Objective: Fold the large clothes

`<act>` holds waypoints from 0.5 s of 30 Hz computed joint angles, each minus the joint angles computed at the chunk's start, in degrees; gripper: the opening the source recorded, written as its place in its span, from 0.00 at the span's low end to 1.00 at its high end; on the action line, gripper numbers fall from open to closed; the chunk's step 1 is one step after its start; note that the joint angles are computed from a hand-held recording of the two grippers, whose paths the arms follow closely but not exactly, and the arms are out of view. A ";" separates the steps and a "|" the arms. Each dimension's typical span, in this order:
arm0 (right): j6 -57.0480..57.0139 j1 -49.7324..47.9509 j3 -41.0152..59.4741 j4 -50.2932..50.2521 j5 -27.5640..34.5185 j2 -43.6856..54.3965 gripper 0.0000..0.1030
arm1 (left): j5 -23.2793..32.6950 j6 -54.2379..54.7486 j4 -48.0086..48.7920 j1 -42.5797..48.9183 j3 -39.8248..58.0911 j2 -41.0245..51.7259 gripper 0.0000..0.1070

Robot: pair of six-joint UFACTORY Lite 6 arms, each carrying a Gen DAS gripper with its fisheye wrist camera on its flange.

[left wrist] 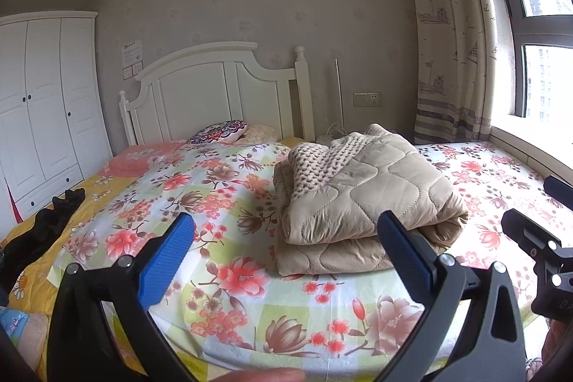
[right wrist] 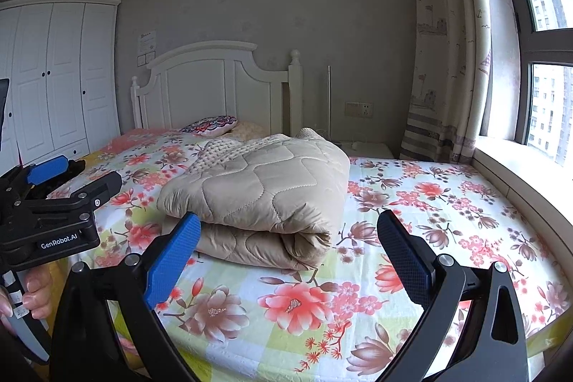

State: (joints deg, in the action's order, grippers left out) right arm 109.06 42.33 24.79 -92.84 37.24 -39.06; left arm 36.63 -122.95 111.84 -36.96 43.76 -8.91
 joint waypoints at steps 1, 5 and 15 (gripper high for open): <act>0.03 -0.06 0.02 -0.05 -0.03 0.08 0.94 | 0.05 -0.07 0.03 0.04 0.04 0.12 0.94; 0.29 -0.05 0.22 -0.25 -0.08 0.51 0.94 | -0.28 -0.31 0.26 0.24 0.07 0.26 0.94; 0.32 -0.61 -0.05 -0.50 -0.61 0.24 0.94 | -0.12 -0.35 0.10 0.07 0.17 0.53 0.94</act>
State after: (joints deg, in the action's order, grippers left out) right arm 109.38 41.72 24.74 -93.35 36.63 -38.81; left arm 36.51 -123.30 111.94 -36.89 43.94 -8.38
